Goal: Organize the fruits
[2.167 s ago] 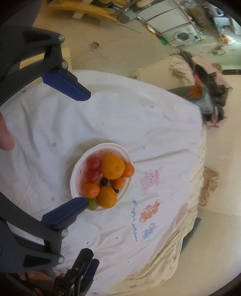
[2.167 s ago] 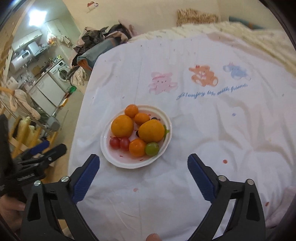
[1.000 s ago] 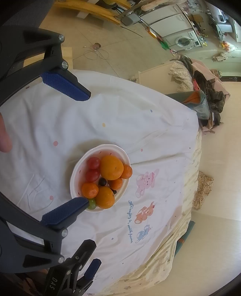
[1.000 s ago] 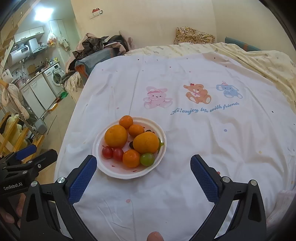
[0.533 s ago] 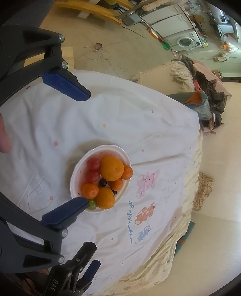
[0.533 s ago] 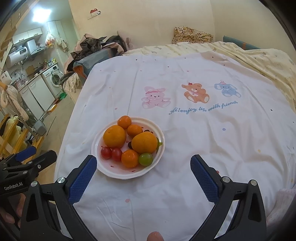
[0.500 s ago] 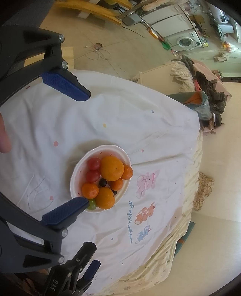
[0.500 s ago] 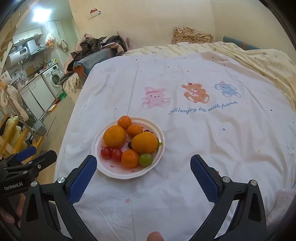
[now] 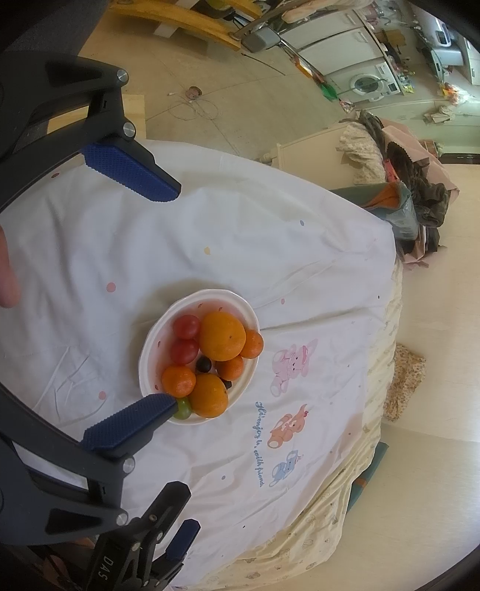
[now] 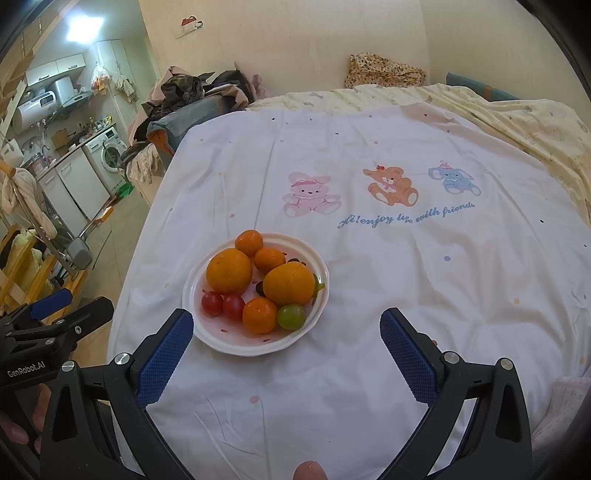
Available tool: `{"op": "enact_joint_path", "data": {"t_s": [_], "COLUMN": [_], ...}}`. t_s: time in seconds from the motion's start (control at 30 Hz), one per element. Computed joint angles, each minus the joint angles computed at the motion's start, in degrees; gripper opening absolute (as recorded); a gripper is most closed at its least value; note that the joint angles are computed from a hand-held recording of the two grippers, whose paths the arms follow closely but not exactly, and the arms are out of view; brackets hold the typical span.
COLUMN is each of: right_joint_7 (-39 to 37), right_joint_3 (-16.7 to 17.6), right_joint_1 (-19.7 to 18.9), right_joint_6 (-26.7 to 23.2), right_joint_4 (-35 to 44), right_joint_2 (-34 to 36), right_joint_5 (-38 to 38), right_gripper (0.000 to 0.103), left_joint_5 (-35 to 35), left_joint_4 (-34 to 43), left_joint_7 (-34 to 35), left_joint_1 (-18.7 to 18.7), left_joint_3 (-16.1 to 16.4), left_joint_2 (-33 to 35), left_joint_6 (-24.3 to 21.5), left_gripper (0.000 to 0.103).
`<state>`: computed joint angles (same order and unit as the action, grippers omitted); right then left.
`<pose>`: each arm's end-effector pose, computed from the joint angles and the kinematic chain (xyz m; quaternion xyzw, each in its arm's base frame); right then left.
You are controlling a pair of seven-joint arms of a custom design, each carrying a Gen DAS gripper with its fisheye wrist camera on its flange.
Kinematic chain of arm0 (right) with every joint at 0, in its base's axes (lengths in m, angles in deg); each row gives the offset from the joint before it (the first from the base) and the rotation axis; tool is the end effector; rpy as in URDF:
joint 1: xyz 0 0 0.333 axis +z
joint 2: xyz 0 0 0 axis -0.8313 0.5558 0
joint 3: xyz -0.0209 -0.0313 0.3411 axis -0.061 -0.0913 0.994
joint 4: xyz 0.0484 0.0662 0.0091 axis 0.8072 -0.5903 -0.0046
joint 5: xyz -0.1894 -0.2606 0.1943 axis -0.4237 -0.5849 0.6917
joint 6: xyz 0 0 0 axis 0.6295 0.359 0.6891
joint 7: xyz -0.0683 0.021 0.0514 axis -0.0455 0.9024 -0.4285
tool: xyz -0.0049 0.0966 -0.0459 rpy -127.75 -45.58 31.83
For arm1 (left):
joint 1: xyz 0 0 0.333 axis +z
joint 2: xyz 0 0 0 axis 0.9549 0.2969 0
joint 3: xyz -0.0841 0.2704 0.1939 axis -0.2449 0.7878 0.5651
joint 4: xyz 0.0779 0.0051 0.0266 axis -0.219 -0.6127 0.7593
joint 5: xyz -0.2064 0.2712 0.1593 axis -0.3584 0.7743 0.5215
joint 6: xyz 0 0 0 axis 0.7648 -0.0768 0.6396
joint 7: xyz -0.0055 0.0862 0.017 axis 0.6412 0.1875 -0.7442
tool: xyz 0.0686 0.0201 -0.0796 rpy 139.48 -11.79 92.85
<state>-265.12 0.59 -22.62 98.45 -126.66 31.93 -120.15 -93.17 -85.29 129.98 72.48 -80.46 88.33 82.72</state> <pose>0.6132 0.3730 0.4826 -0.4443 0.8098 -0.2723 0.2697 0.7465 -0.1297 0.4888 -0.4343 0.8257 -0.3373 0.1256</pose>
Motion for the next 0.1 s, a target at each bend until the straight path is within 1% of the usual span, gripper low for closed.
{"op": "enact_joint_path", "data": {"t_s": [0.1], "right_joint_7": [0.14], "right_joint_3": [-0.07], "right_joint_1": [0.08], "right_joint_6": [0.01], "right_joint_4": [-0.03], "right_joint_2": [-0.11], "right_joint_5": [-0.20], "right_gripper": [0.103], "left_joint_5": [-0.07], "left_joint_4": [-0.01], "left_joint_7": [-0.12], "left_joint_1": [0.01], "left_joint_3": [-0.03], "left_joint_2": [-0.05], "left_joint_6": [-0.01], "left_gripper": [0.103]}}
